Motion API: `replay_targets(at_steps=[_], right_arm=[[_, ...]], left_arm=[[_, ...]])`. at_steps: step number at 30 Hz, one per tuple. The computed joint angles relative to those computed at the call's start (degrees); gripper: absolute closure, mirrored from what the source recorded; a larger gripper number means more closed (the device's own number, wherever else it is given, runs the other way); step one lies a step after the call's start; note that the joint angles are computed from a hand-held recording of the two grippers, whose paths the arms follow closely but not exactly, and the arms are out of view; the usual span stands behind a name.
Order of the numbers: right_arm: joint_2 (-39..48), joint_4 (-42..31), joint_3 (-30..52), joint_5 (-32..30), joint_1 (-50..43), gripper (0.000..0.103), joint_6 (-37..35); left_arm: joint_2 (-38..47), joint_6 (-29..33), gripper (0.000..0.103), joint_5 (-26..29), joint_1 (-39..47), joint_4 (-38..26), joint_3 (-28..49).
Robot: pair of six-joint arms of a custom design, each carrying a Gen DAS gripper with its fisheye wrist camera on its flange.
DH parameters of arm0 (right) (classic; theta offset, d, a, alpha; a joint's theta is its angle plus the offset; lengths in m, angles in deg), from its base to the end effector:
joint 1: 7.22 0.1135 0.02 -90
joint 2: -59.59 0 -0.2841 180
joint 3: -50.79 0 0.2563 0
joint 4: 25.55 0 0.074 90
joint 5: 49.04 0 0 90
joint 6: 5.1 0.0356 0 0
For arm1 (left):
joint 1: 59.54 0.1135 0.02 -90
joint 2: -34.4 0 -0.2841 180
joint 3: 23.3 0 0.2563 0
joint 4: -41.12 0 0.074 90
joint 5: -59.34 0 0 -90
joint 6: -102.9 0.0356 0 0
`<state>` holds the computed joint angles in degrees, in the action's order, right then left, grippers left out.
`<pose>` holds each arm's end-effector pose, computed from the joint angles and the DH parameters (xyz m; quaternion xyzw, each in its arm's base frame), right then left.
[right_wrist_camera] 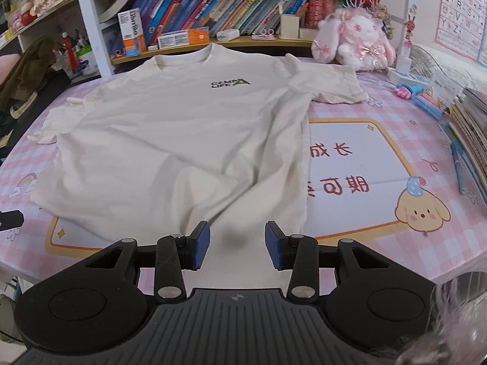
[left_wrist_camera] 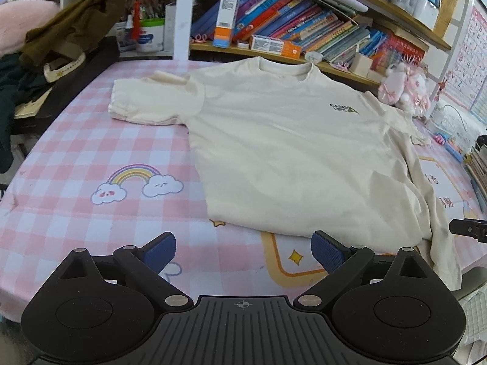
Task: Fold clothes
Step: 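Grasp the shirt side seam below the sleeve with the left gripper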
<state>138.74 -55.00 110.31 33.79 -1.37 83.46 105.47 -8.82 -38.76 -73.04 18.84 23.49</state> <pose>0.2776 0.0329 0.2238 -0.0813 0.9318 0.0720 0.3464 0.2312 -0.0504 0.1975 -0.0925 0.9224 -0.0491 0.3717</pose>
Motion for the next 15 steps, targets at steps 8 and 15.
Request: replay_targets(at_steps=[8,15], right_arm=[[2.1,0.1,0.4,0.0,-1.5,0.065,0.1],[6.6,-0.1,3.2,0.7,-1.6,0.063,-0.5]], left_arm=[[-0.9,-0.9,0.008,1.1,4.7,1.9,-1.3],[0.3,-2.5,0.020,8.1,16.0,3.5,-1.3]])
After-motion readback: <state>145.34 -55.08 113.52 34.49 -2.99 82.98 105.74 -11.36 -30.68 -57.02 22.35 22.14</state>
